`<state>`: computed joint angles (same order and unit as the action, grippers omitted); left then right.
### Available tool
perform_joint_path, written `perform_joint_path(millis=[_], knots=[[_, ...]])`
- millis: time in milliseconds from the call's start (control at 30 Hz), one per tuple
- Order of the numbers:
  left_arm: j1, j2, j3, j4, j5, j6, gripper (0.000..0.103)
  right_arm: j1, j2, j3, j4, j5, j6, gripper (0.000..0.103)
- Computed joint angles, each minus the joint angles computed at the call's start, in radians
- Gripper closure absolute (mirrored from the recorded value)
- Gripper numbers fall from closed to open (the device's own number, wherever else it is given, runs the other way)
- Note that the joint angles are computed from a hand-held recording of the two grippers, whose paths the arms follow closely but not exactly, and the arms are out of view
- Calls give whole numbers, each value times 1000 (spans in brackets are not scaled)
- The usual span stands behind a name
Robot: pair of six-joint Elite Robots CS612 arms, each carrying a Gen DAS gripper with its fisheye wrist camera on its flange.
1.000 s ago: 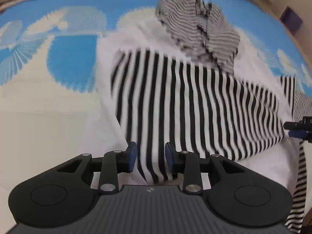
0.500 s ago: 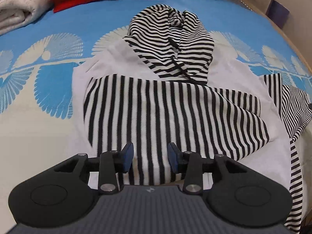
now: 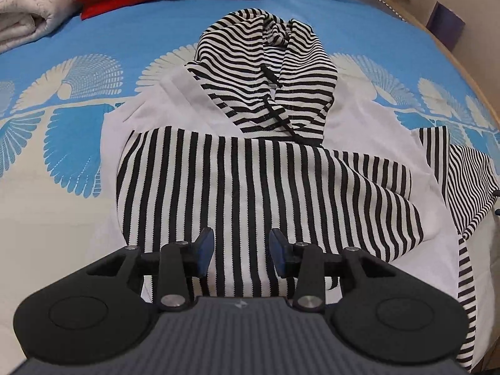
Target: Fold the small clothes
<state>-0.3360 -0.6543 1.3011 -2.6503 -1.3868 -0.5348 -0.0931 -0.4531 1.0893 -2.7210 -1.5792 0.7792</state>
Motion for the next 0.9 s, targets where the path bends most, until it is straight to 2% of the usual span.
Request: perform_joint_path(millis=[367,400,433,467,500,600,733,833,900], knots=[[0,0,2,6,0,8,60,6,21,-13,-56,-21,-60,58],[0,-1,4,3,-1,9,60,6,22,-14,-63,-22,-61,60],[0,-2,5,1,-2,11,60,6,23,-14,-71,-26,-60,70],[0,-3,7,0,-2,13,60,6,26,-15,-77,-24,-58,85],[0,-3,7,1,-1,13,60,5,27,-16,-77,-19,-52,89],[2,-6,12,1,0,9,60,5,28,-14,-85,-17,-25,95],[5,-11,19,-9,-2,6,60,23,23,-19,-115,-73,-34,98],[8,-16,24,-20,-1,-5,60,50,15,-31,-194,-94,-113,99],[12,-21,29,-28,2,-19,60,73,8,-37,-250,-62,-197,99]])
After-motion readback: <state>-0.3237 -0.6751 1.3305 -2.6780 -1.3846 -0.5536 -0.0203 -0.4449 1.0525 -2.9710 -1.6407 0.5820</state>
